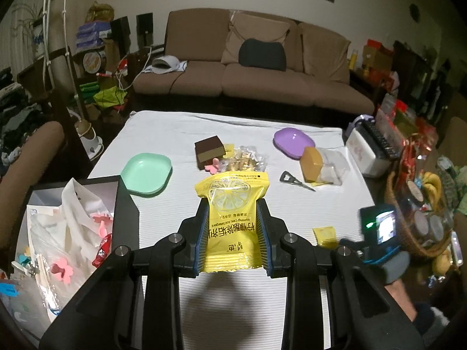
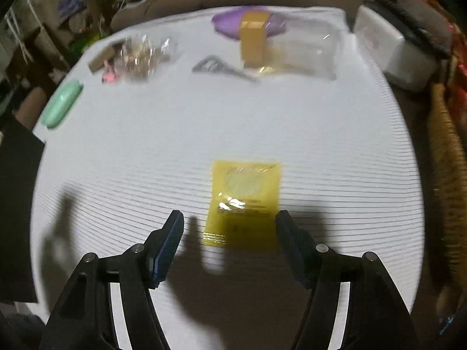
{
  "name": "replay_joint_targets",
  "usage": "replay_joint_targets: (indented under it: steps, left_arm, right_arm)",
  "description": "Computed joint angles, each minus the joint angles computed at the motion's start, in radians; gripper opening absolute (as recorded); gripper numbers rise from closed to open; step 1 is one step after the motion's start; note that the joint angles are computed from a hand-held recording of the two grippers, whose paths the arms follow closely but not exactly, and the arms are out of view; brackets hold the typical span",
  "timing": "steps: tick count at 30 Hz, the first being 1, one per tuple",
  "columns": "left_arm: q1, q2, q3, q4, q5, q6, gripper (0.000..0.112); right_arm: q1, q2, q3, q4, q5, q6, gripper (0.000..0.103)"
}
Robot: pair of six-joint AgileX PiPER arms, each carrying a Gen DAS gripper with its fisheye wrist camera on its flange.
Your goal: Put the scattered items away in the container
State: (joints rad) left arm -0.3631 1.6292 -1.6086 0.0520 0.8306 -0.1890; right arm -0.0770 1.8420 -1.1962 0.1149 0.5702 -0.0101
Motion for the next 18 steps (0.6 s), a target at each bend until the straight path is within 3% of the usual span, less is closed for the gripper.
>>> replay_joint_targets:
  steps: [3, 6, 7, 9, 11, 13, 18]
  left_arm:
    - [-0.010, -0.010, -0.010, 0.014, 0.009, -0.010, 0.028]
    - [-0.037, -0.015, -0.035, 0.044, 0.038, -0.032, 0.028]
    - [-0.049, -0.017, -0.044, 0.061, 0.051, -0.043, 0.028]
    - [-0.081, -0.029, -0.059, 0.098, 0.075, -0.070, 0.028]
    - [-0.109, -0.035, -0.079, 0.132, 0.096, -0.097, 0.028]
    - [-0.140, -0.036, -0.104, 0.157, 0.122, -0.115, 0.028]
    - [-0.213, -0.035, -0.155, 0.211, 0.178, -0.149, 0.028]
  right_arm:
    - [0.022, -0.001, 0.040, -0.079, -0.065, 0.048, 0.068]
    - [0.010, 0.000, 0.048, -0.077, -0.079, 0.024, 0.065]
    - [0.008, -0.002, 0.053, -0.088, -0.087, 0.028, 0.052]
    - [-0.006, -0.009, 0.048, -0.034, -0.078, -0.068, 0.045]
    - [-0.032, -0.030, 0.047, 0.040, -0.046, -0.186, 0.010]
    - [-0.057, -0.065, 0.037, 0.094, -0.002, -0.237, 0.007]
    - [-0.243, -0.249, 0.093, 0.461, 0.095, -0.548, 0.002]
